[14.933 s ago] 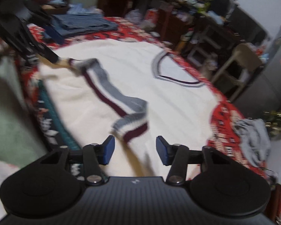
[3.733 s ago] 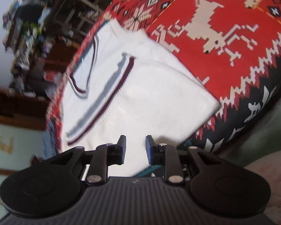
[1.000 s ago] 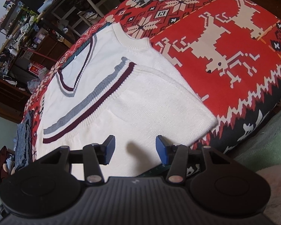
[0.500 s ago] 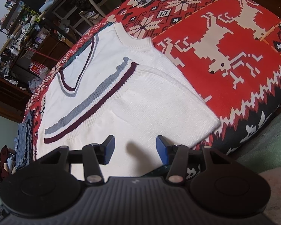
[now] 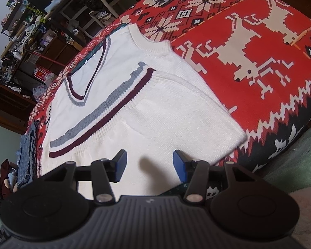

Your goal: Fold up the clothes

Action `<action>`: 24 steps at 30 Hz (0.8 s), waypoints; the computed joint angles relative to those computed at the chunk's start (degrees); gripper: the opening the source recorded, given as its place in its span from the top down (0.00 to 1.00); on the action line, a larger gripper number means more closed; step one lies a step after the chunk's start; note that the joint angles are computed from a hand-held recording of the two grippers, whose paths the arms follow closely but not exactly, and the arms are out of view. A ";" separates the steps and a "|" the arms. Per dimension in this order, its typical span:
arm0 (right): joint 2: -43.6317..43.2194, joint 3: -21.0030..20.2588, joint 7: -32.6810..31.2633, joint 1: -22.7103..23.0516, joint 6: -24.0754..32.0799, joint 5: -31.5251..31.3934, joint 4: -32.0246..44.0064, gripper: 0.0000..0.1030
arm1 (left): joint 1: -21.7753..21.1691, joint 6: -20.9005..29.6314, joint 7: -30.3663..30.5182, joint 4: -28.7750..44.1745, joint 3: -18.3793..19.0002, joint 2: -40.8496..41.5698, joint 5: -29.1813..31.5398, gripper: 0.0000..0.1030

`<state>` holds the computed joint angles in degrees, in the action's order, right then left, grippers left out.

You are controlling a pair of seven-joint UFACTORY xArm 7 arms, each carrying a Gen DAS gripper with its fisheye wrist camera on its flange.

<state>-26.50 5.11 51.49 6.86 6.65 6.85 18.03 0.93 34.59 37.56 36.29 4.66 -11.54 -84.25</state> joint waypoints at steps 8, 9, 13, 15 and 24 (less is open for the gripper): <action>-3.34 10.83 8.85 -11.28 4.35 -7.37 0.50 0.48 | -0.86 -2.34 -0.61 0.68 -1.25 0.33 1.07 0.82; -5.39 15.13 12.97 -15.58 7.35 -10.45 1.04 0.47 | -1.03 -2.91 -1.14 0.78 -1.38 0.32 1.74 0.83; -9.38 16.14 19.58 -17.92 15.80 -13.53 1.81 0.47 | -1.37 -2.87 -1.46 1.34 -0.94 0.99 2.14 0.84; -10.37 12.91 20.33 -15.58 16.26 -12.72 0.66 0.47 | -1.31 -2.46 -1.37 1.52 -0.76 1.32 2.38 0.86; -13.54 3.01 23.88 -10.66 10.00 -8.52 -6.12 0.46 | -0.42 -0.30 -0.88 1.87 -0.39 2.07 1.44 0.87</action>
